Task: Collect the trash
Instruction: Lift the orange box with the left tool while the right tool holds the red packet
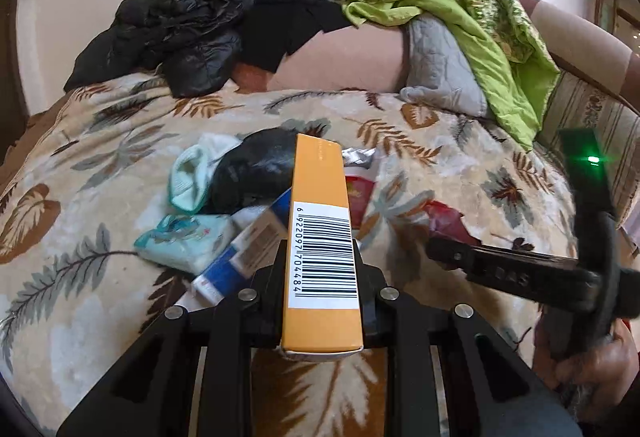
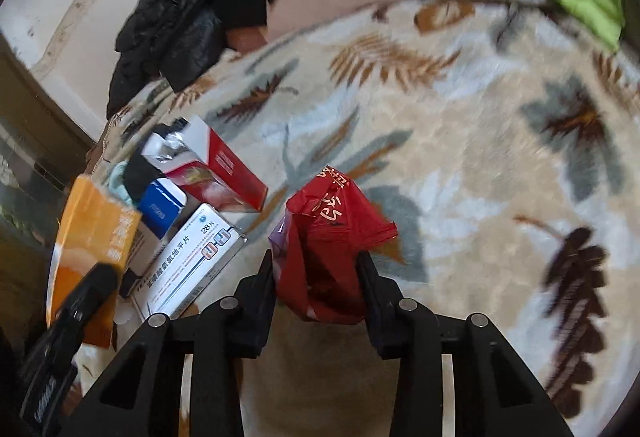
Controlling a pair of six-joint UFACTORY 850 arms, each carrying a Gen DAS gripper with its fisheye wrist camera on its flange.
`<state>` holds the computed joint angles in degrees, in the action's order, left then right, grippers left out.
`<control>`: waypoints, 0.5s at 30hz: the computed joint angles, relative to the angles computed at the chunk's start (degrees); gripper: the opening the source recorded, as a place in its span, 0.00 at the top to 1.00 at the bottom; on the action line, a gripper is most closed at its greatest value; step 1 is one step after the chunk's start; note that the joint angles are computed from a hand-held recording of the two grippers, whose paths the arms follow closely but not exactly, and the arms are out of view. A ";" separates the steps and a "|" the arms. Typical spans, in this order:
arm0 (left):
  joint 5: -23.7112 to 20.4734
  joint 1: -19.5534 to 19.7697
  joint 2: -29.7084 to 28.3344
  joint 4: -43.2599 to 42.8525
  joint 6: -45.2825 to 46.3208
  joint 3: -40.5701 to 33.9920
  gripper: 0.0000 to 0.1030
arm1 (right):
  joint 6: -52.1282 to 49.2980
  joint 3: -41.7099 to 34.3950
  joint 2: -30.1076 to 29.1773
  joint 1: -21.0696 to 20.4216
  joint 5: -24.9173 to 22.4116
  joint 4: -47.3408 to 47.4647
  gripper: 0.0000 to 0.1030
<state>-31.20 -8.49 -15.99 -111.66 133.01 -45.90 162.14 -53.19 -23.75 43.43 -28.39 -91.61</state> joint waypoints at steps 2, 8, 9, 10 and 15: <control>-0.63 -0.47 0.54 -1.56 2.13 0.81 0.77 | -3.85 1.05 1.76 2.31 -5.18 4.02 0.60; -2.53 -2.10 3.12 -10.32 13.88 5.24 0.77 | -12.15 3.04 6.04 10.82 -24.31 16.90 0.60; -3.00 -2.20 3.34 -10.96 14.85 5.74 0.77 | -12.15 3.31 6.46 12.30 -26.64 18.93 0.60; -3.41 -2.40 3.53 -12.00 16.42 6.27 0.77 | -11.42 3.75 6.99 13.46 -27.81 20.42 0.60; -4.51 -3.15 3.85 -16.82 22.86 7.98 0.77 | -8.07 5.92 10.06 16.79 -31.40 25.74 0.60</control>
<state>-35.71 -11.65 -12.14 -128.47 155.87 -37.92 154.08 -47.27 -13.69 60.22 -59.79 -65.88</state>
